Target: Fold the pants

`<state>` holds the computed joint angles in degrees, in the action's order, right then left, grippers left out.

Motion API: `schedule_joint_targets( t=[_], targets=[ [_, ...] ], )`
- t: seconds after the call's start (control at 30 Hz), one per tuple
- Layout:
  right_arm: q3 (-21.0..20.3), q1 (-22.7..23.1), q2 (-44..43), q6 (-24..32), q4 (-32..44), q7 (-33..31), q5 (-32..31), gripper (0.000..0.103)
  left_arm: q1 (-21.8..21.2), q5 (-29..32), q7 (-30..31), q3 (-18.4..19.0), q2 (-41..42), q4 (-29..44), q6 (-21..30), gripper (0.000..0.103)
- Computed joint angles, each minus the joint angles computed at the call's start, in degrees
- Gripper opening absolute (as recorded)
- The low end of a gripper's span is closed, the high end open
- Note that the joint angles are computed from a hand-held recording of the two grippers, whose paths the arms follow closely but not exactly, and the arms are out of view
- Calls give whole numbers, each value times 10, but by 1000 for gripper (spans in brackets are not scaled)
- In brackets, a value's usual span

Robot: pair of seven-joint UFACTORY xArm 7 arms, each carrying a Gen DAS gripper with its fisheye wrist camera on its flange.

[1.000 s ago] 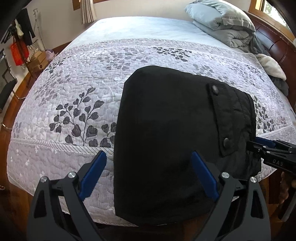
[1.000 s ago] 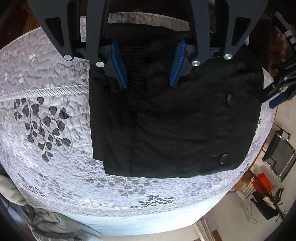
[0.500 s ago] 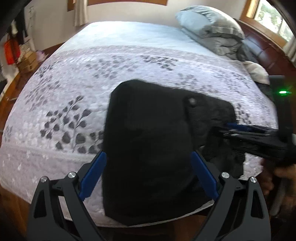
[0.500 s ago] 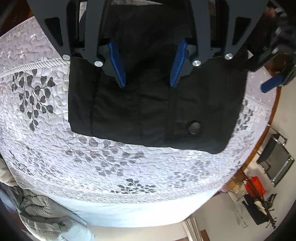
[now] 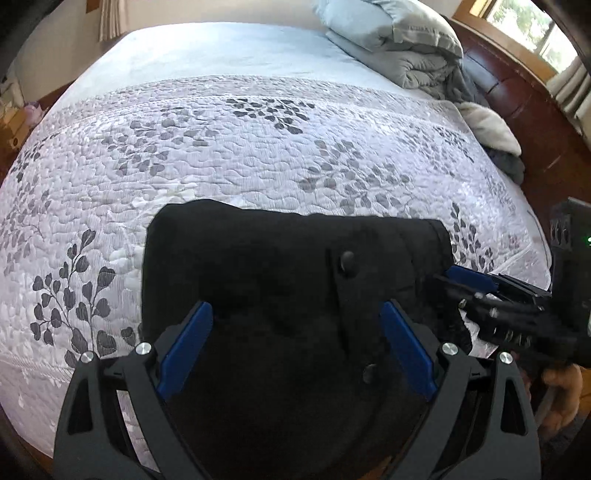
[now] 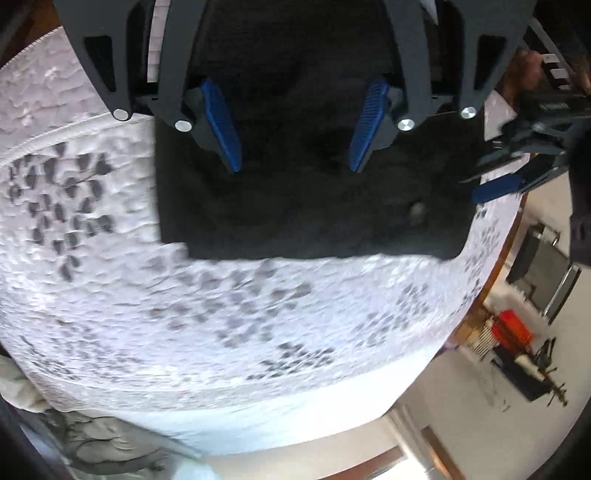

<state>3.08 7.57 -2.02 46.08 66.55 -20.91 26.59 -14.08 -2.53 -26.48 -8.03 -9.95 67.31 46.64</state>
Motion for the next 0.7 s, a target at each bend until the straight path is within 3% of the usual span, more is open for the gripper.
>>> schedule_joint_targets(
  t=[0.13,0.3,0.37,0.47,0.7],
  targets=[
    [-1,-6,34,9,28,33,-43,62,8,10,-11,3,2,-14,-5,92],
    [4,-15,52,7,27,20,-24,62,8,51,-17,-6,15,-13,-3,92],
    [5,-16,33,-3,11,21,-26,62,6,75,-25,-11,4,-16,3,92],
    [1,-15,-4,-1,-15,11,-26,62,3,58,-23,-7,-25,-37,7,92],
    [-18,-12,-89,14,-87,4,-52,63,21,73,-101,-28,-135,-125,33,92]
  ],
)
